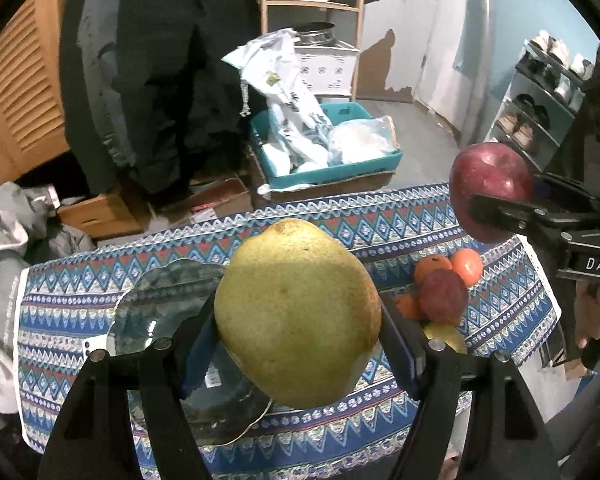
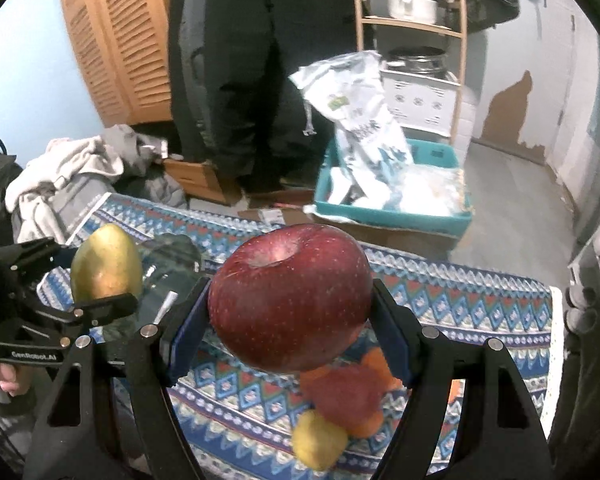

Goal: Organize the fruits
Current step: 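Carry the pear and red apple over the glass plate with both grippers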

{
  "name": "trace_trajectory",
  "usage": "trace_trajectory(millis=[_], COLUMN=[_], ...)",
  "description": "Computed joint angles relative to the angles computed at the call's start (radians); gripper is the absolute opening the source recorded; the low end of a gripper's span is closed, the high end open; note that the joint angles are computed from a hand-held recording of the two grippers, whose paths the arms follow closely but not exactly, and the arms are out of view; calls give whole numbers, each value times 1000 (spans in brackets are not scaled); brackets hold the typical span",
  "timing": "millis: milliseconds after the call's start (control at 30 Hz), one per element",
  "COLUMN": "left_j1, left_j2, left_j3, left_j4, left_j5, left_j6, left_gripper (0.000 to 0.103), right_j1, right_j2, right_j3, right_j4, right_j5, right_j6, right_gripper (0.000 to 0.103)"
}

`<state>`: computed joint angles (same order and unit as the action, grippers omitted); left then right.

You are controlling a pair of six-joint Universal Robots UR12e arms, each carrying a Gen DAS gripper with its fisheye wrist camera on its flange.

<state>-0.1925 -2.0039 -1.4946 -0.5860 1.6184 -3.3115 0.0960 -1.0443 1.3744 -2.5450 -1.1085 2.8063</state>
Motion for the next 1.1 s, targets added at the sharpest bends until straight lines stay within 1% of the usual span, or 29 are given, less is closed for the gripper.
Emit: trace_trajectory(millis=[367,633,967,1100], left_j1=[39,67,96,111], left_j2=[45,73,78,72], left_j3=[-67,-115,-145,-152], left_j4=[19,22,-3,-36], left_j5=[12,25,42,20], left_j6=[-45,-84,-120,-143], left_gripper=[75,75,75,75], right_j1=[54,89,126,140], right_j2=[30,55,91,111], right_j3=[-61,-106,-153,-173], right_j4=[47,98,176,223], right_j5=[35,54,54,44], right_j6=[-26,-44,-78,-98], right_gripper=[76,76,76,76])
